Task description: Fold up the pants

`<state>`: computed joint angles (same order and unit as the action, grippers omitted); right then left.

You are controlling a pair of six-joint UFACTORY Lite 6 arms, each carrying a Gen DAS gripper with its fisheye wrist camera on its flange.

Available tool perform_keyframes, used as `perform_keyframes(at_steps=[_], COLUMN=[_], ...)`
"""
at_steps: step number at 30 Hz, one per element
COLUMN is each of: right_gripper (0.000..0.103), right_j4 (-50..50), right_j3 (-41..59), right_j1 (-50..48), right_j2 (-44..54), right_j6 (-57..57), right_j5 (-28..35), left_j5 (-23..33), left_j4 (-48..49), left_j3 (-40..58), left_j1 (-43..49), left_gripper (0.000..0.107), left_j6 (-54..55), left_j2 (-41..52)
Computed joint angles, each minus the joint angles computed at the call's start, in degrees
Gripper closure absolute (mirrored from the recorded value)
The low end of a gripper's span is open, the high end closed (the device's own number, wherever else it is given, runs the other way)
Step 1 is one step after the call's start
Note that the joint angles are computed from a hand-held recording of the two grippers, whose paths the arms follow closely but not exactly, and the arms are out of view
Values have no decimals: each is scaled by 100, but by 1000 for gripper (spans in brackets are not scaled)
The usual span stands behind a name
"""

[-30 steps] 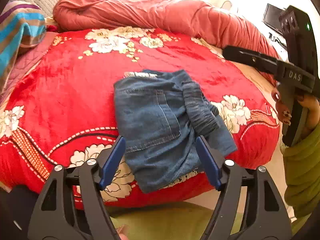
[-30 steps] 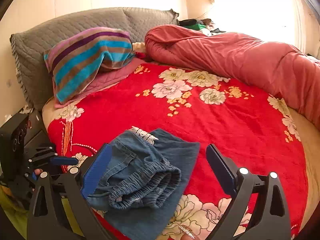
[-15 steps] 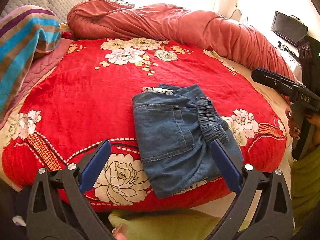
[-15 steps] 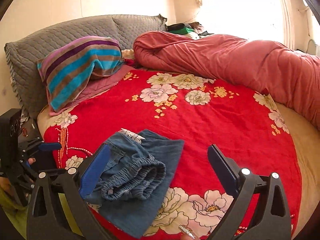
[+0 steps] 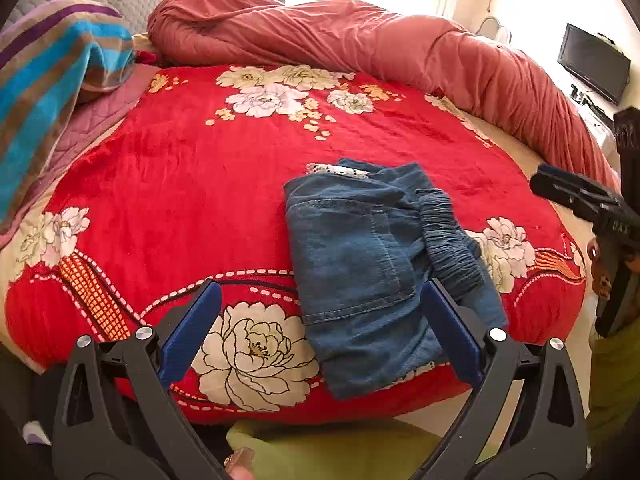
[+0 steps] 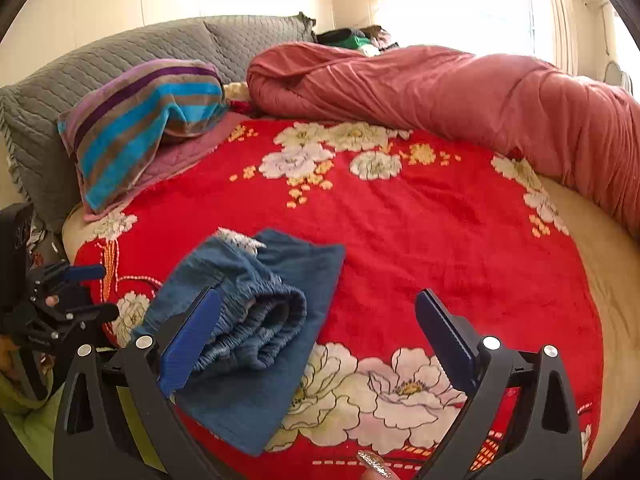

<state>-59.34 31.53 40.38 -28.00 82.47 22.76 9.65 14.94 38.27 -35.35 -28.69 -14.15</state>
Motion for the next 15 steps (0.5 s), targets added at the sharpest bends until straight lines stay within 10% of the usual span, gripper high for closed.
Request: perform_keyframes(at_steps=[15], right_gripper=[6], right_j4=[-413], right_j3=[43], right_j1=[-431], right_j2=[986], right_j6=[693], right_j5=[-897], left_j5=[-241], left_j4=[-1934], left_j3=[122], left_j1=[381], left_gripper=[14], left_j6=[1918], left_j2=[616])
